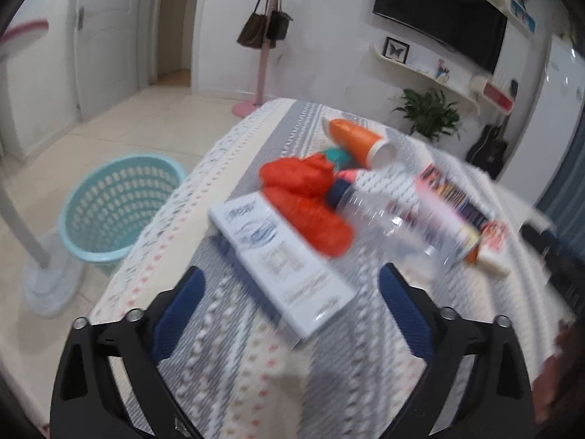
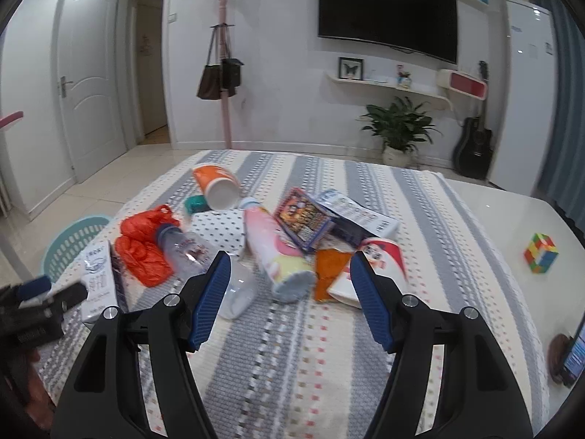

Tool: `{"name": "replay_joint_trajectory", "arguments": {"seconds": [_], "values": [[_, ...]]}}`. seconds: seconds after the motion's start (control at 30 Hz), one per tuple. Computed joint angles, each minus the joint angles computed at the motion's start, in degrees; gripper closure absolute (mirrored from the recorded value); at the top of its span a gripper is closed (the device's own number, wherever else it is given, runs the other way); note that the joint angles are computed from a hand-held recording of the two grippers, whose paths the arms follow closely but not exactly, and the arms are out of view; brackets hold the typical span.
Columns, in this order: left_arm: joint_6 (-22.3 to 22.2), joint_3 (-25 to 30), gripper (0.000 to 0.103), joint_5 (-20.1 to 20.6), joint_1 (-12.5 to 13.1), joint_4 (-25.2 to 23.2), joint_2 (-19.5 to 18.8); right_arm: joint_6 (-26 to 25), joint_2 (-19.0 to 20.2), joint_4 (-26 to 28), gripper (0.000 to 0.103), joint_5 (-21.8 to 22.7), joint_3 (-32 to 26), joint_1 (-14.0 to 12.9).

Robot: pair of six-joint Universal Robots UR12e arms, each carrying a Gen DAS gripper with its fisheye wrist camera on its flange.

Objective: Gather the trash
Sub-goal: 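Grasp the white milk carton with left gripper while right gripper grasps clear bottle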

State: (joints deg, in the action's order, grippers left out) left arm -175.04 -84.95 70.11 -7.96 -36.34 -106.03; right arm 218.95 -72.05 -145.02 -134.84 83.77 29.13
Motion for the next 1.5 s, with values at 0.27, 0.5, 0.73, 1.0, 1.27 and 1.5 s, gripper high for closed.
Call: {"name": "replay_joint_trajectory", "arguments": {"seconds": [0.27,0.5,0.73,1.0,1.27,1.5], "values": [[-8.7,10.61,0.009,0.94,-1.01,-17.44,-6.78,-9.27,1.94,-5.08,0.039,13.33,-1.91,-3.73],[-7.71,14.12,0.01,6.29,-2.91,-21.19,-9.42,-7.8,2.79,-3.65,0.039,25.8,-2.41,-7.24],[-0.59,16.53,0.031,7.43,-2.69,-24.71,-10.23,-9.39,4.29,0.61,0.039,30.69,-4.79,-7.64],[11.81,20.79,0.043,0.3,-0.37,-34.11,-11.16,-7.88,6.04,10.0,0.04,28.1,-8.73,-5.8],[12.64,20.94,0.035,-1.32,0.86,-35.83,-11.32,-4.17,6.71,14.19,0.046,31.85,-10.57,-5.05],[10.13,20.03,0.026,0.34,0.28,-33.88,-11.19,-2.06,8.24,16.9,0.046,31.95,-12.78,-5.42]]}}
